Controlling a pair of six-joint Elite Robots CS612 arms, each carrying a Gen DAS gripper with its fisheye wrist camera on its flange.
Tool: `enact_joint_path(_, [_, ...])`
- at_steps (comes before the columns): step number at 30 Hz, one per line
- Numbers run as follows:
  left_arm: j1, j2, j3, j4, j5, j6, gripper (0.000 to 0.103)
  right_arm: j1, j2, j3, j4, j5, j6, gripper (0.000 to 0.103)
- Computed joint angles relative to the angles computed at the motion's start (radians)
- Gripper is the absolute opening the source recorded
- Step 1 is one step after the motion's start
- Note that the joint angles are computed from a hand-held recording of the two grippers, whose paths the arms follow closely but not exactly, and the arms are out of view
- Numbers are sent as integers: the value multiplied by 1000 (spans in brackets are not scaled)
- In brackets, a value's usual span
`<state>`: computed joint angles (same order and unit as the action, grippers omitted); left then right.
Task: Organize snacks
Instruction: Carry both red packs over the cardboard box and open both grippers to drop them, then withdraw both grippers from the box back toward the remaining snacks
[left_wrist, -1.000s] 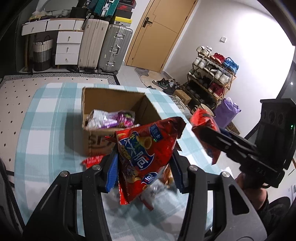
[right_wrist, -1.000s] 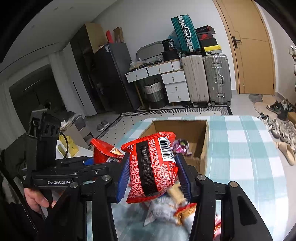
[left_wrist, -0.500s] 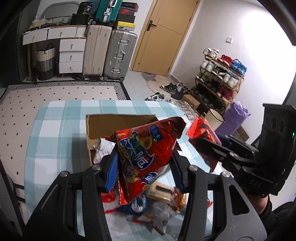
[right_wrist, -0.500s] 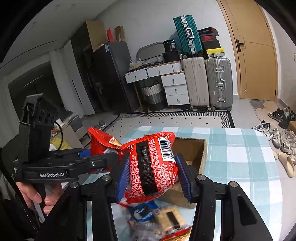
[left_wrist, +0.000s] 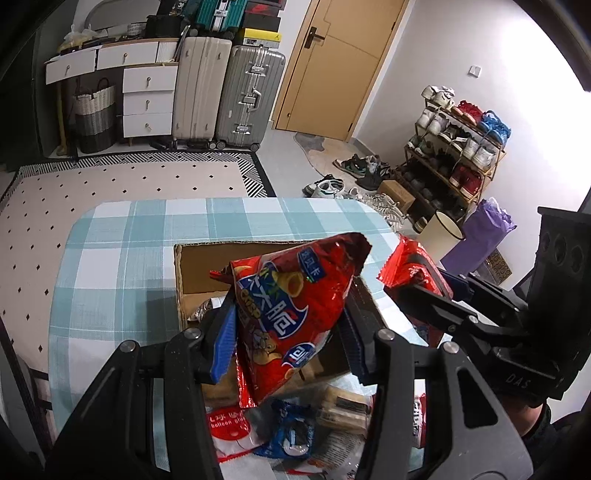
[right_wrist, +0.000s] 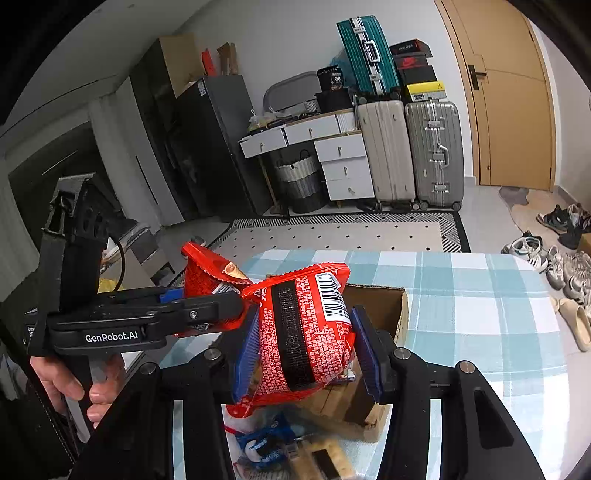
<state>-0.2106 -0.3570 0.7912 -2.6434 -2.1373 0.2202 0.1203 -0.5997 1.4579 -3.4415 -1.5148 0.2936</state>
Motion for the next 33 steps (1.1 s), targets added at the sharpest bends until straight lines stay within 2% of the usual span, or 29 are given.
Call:
enact_joint_path(9, [-11, 81, -126, 92, 24, 2, 46, -13, 36, -46, 62, 12, -1, 48])
enact_joint_path(15, [-10, 143, -234, 175, 5, -8, 49, -16, 61, -79, 94, 16, -5, 49])
enact_joint_path(17, [-11, 151, -248, 171, 19, -20, 56, -18, 68, -86, 97, 20, 1, 55])
enact_joint_path(18, [-10, 155, -254, 173, 16, -24, 58, -20, 70, -86, 92, 25, 2, 56])
enact_joint_path(19, [-9, 160, -262, 177, 12, -25, 58, -21, 71, -86, 84, 24, 3, 62])
enact_joint_path(20, [-9, 159, -258, 167, 22, -30, 58, -21, 71, -84, 79, 20, 2, 70])
enact_joint_path(27, [-7, 126, -197, 124, 34, -27, 58, -21, 52, -45, 19, 4, 0, 70])
enact_joint_path(33, [-9, 60, -72, 43, 54, -16, 58, -18, 25, -6, -13, -12, -1, 70])
